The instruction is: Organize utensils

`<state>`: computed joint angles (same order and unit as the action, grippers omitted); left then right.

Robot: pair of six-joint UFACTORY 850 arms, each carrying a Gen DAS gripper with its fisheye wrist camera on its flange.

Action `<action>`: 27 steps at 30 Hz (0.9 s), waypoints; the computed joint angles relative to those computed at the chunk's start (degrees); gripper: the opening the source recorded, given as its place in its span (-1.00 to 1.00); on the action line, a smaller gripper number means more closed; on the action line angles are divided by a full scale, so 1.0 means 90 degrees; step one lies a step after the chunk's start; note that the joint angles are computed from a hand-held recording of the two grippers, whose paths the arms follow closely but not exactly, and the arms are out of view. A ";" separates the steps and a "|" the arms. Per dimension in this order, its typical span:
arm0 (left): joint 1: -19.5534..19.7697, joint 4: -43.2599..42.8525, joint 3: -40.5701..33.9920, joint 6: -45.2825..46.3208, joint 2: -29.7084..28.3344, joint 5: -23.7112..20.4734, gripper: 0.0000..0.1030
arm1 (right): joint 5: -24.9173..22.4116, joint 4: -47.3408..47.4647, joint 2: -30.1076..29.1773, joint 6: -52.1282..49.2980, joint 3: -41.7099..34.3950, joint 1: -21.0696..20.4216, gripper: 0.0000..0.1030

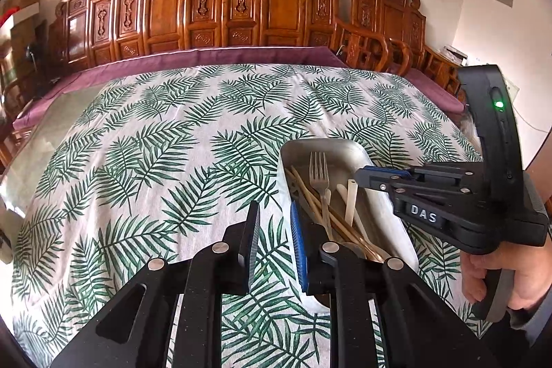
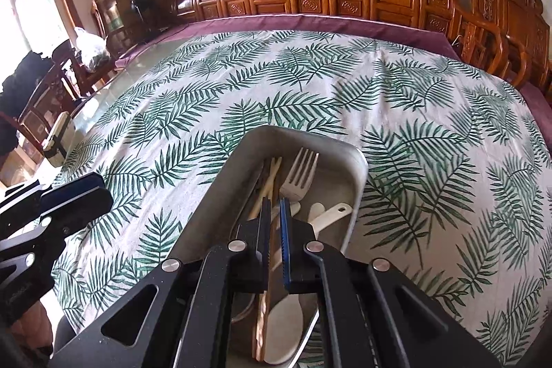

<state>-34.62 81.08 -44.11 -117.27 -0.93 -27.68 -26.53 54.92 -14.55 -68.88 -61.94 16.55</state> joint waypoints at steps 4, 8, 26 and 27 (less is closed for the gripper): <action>-0.0084 -0.0099 -0.0069 0.0050 -0.0062 -0.0063 -0.67 | 0.0050 0.0089 0.0203 -0.0266 0.0204 -0.0116 -0.87; -0.0166 -0.0231 -0.0160 0.0124 -0.0130 -0.0116 -0.55 | 0.0109 0.0251 0.0468 -0.0573 0.0444 -0.0264 -0.87; -0.1093 -0.1215 -0.0696 0.0404 -0.0384 -0.0959 0.85 | 0.0190 0.0462 0.2045 -0.0942 0.1557 -0.1411 0.79; -0.1139 -0.1277 -0.0717 0.0426 -0.0387 -0.1027 0.85 | 0.0194 0.0484 0.2130 -0.0953 0.1605 -0.1478 0.86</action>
<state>-44.87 69.59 -50.56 -113.43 -4.41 -36.92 -24.78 59.28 4.61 -77.46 -47.50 3.25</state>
